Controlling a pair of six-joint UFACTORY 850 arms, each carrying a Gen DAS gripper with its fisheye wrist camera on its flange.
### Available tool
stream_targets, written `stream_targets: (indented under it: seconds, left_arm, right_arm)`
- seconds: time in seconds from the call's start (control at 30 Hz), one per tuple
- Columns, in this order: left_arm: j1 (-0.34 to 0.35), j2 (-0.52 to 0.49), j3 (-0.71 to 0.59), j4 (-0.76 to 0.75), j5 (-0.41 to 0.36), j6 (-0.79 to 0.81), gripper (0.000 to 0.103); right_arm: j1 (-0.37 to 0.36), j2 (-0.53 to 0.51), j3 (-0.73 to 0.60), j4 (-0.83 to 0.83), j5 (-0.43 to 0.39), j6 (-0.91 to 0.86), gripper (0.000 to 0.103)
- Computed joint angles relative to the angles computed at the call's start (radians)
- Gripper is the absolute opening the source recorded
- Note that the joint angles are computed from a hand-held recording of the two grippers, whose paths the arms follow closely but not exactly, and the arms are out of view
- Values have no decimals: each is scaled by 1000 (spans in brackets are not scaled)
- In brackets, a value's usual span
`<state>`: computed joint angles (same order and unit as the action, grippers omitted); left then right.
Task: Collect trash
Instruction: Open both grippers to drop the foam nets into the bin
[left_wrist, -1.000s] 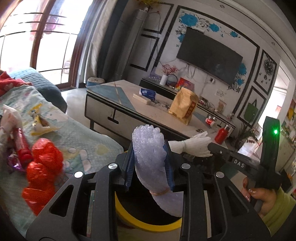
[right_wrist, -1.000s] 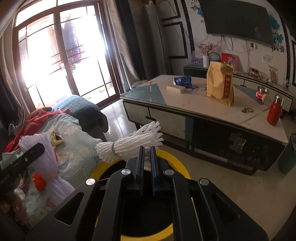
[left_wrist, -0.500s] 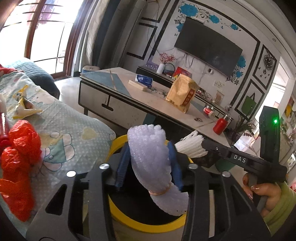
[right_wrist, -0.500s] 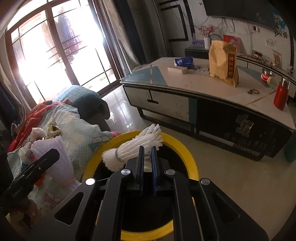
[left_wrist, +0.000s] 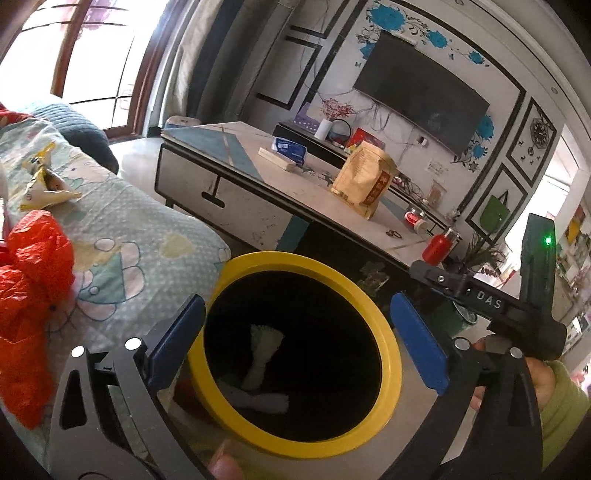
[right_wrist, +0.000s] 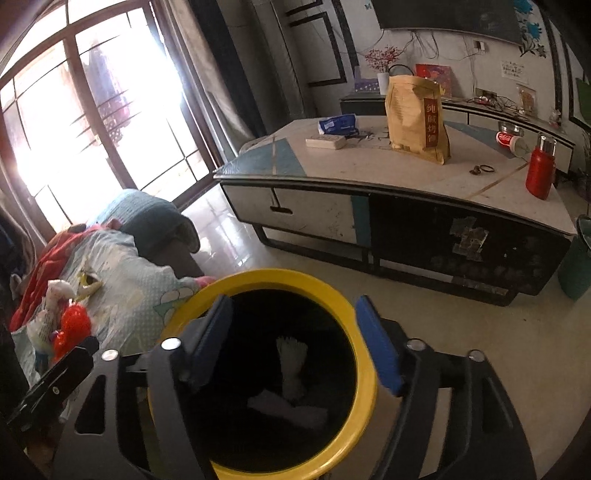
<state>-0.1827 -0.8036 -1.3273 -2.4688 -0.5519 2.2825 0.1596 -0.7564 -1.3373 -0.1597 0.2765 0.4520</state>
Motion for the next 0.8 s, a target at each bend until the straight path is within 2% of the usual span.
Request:
stream_targets:
  seconds: [0.2, 0.8]
  left_arm:
    - [2, 20, 23, -50, 3, 33, 92]
    - [-1, 132, 147, -286, -31, 284, 92]
  right_arm:
    - [5, 12, 21, 111, 37, -93, 82]
    - [45, 83, 98, 177, 155, -189, 88]
